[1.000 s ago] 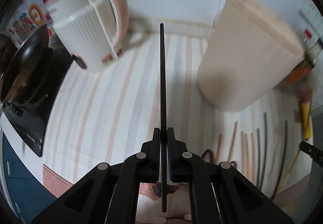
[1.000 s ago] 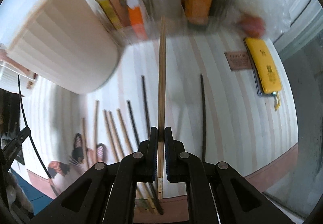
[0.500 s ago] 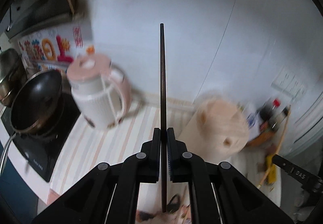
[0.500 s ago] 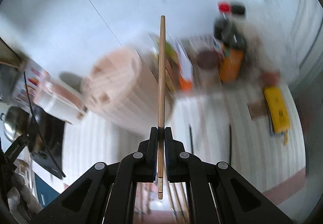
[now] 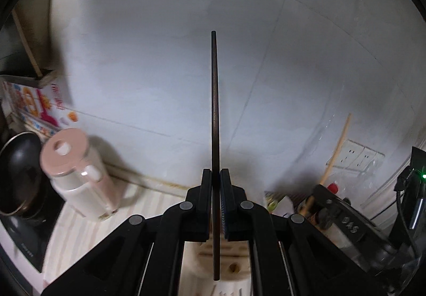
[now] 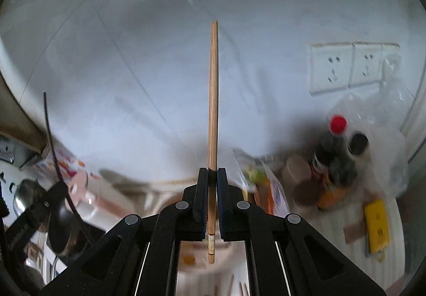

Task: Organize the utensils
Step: 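Lift both chopsticks and carry them toward the beige chopstick holder, then insert the chopsticks into the beige holder and open both tools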

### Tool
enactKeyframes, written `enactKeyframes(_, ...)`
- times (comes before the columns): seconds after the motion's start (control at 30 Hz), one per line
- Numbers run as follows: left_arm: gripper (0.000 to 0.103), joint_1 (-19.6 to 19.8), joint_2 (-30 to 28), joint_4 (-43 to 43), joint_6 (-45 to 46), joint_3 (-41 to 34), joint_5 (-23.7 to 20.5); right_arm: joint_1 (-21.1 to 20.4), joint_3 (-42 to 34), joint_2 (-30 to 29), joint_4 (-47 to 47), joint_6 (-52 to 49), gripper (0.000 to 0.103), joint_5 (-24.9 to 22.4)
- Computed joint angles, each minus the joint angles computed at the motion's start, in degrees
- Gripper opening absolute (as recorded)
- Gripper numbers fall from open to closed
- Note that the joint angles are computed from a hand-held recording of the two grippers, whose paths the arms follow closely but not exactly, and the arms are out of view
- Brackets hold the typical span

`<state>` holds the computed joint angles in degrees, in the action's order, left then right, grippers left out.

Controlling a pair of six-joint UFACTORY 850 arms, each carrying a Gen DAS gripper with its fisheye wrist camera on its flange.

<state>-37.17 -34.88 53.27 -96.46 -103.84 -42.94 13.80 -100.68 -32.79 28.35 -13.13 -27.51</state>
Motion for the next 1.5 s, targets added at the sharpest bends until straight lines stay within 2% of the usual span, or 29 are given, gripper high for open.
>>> enactKeyframes(0.17,0.004,2.1,-4.8,-1.6,1.4,-5.1,3.3,1.0,-4.9,-4.5,-1.5,1.7,0.007,2.2)
enactKeyframes(0.37,0.003,4.2,-9.0,-1.1,-0.3,-8.0,5.5,1.5,-7.0,-8.1,-1.1,1.5,0.007,4.2)
enactKeyframes(0.7,0.004,4.5,-12.7,-9.2,10.4,-11.0,4.4,1.3,-4.6,-9.7,6.1,-7.4,0.007,4.4)
enactKeyframes(0.87,0.004,3.8,-12.2,-13.0,16.2,-10.2,3.8,1.0,-3.9,-9.0,5.6,-9.6,0.007,2.1)
enactKeyframes(1.03,0.008,3.5,-10.2,-17.2,20.7,-8.1,3.7,0.7,-5.3,-9.5,4.7,-10.8,0.007,-3.6)
enactKeyframes(1.07,0.008,3.2,-9.5,-17.0,20.8,-7.5,3.2,0.5,-5.3,-9.3,4.4,-10.9,0.01,-4.5)
enactKeyframes(1.1,0.009,2.9,-8.6,-15.9,19.7,-6.7,2.6,0.4,-5.2,-8.8,4.4,-10.7,0.021,-5.2)
enactKeyframes(1.13,0.019,2.5,-7.5,-14.9,18.4,-5.9,1.6,0.1,-4.9,-8.3,5.2,-11.2,0.028,-5.7)
enactKeyframes(1.17,0.029,2.5,-6.7,-14.2,17.4,-4.8,1.5,-0.3,-4.1,-7.4,6.4,-12.0,0.042,-5.8)
enactKeyframes(1.2,0.056,2.1,-5.5,-13.0,15.7,-3.7,0.6,-0.6,-3.0,-6.4,7.6,-12.8,0.048,-5.4)
enactKeyframes(1.23,0.077,1.7,-4.5,-11.5,13.5,-2.5,0.0,-0.9,-2.3,-5.6,8.3,-13.3,0.048,-5.4)
enactKeyframes(1.27,0.081,1.1,-3.0,-9.0,10.1,-0.7,-1.0,-1.2,-1.4,-4.6,8.9,-13.7,0.049,-5.4)
enactKeyframes(1.37,0.086,-0.3,0.1,-6.1,5.5,3.1,-3.7,-2.1,3.0,-0.7,10.4,-14.3,0.055,-4.0)
enactKeyframes(1.43,0.103,-1.2,1.6,-5.6,3.4,5.4,-5.2,-2.6,6.3,2.1,10.8,-13.9,0.058,-3.1)
enactKeyframes(1.5,0.103,-2.3,2.8,-4.7,1.4,8.0,-7.2,-3.1,9.5,4.5,10.2,-12.6,0.066,-2.3)
